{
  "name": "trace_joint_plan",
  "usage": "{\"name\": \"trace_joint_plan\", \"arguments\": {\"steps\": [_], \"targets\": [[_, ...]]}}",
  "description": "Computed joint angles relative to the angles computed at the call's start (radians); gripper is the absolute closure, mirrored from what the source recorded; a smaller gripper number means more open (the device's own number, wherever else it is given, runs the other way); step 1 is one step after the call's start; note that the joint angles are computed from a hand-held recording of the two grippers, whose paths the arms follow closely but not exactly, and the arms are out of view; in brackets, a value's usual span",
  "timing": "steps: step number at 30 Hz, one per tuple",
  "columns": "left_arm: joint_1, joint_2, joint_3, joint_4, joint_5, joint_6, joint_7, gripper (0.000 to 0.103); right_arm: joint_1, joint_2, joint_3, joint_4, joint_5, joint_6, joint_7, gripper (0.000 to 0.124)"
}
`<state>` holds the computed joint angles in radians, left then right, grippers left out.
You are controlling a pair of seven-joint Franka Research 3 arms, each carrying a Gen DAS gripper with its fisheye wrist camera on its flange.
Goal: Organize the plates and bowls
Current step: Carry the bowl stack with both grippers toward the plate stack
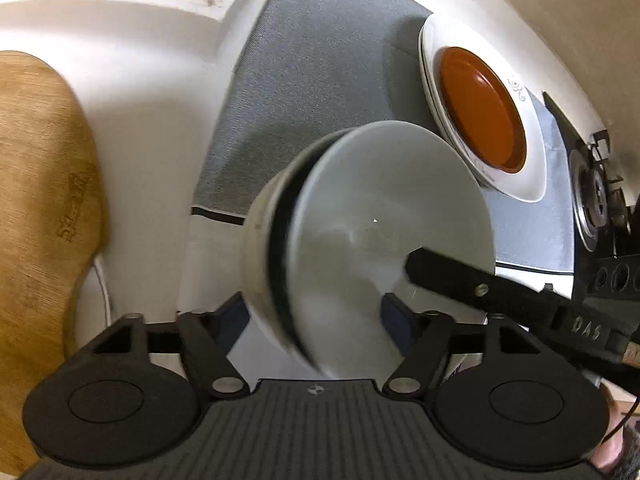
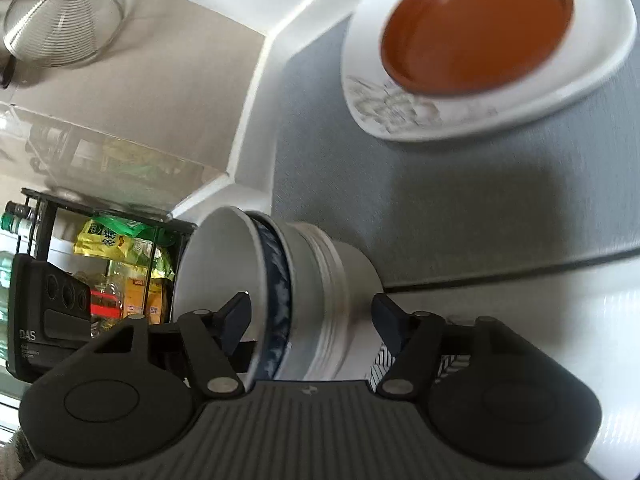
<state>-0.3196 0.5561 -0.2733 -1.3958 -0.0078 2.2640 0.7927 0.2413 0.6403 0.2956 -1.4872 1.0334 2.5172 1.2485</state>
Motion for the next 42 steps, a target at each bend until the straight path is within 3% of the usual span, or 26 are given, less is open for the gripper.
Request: {"name": "trace_joint_plan", "arguments": {"steps": [5, 9, 14, 17, 19, 21, 27, 29, 34, 36, 40, 42], "targets": [[-0.026, 0.008, 0.018, 0.026, 0.041, -0.028, -0.038, 0.032, -0.016, -0.017, 0.024, -0.033, 0.066, 0.036, -0.071, 0.053], [-0.022, -0.004, 0.016, 0.010, 0.034, -0.024, -0.070, 0.040, -0.018, -0.041, 0.021, -0.056, 0.090, 0.058, -0.111, 0.070], [-0.028, 0.010, 0.015, 0.045, 0.045, -0.058, -0.083, 0.040, -0.041, -0.052, 0.025, -0.075, 0.158, 0.034, -0.159, 0.073], [-0.043, 0.034, 0.021, 0.098, 0.073, -0.107, -0.062, 0.034, -0.029, -0.055, 0.010, -0.073, 0.156, 0.027, -0.152, 0.072], [-0.057, 0.044, 0.027, 0.122, 0.100, -0.134, -0.047, 0.024, -0.022, -0.059, 0.001, -0.073, 0.139, 0.025, -0.153, 0.071], [-0.080, 0.047, 0.045, 0.138, 0.142, -0.160, -0.058, 0.006, -0.018, -0.063, -0.004, -0.073, 0.128, 0.024, -0.154, 0.070], [-0.147, 0.074, 0.082, 0.203, 0.287, -0.219, -0.076, 0.006, -0.020, -0.061, 0.001, -0.076, 0.147, 0.017, -0.154, 0.067], [-0.150, 0.064, 0.080, 0.176, 0.308, -0.177, -0.066, 0.006, -0.016, -0.058, -0.002, -0.073, 0.138, 0.012, -0.146, 0.067], [-0.211, 0.128, 0.112, 0.293, 0.393, -0.303, -0.048, 0.009, -0.013, -0.064, -0.003, -0.077, 0.129, 0.011, -0.153, 0.065], [-0.205, 0.121, 0.110, 0.278, 0.394, -0.288, -0.056, 0.009, -0.016, -0.066, -0.002, -0.080, 0.133, 0.007, -0.159, 0.064], [-0.090, 0.041, 0.041, 0.096, 0.235, -0.075, -0.048, 0.011, -0.018, -0.064, -0.001, -0.081, 0.143, 0.006, -0.159, 0.064], [-0.059, 0.039, 0.028, 0.076, 0.165, -0.052, -0.065, 0.011, -0.016, -0.060, -0.006, -0.074, 0.129, -0.005, -0.153, 0.063]]}}
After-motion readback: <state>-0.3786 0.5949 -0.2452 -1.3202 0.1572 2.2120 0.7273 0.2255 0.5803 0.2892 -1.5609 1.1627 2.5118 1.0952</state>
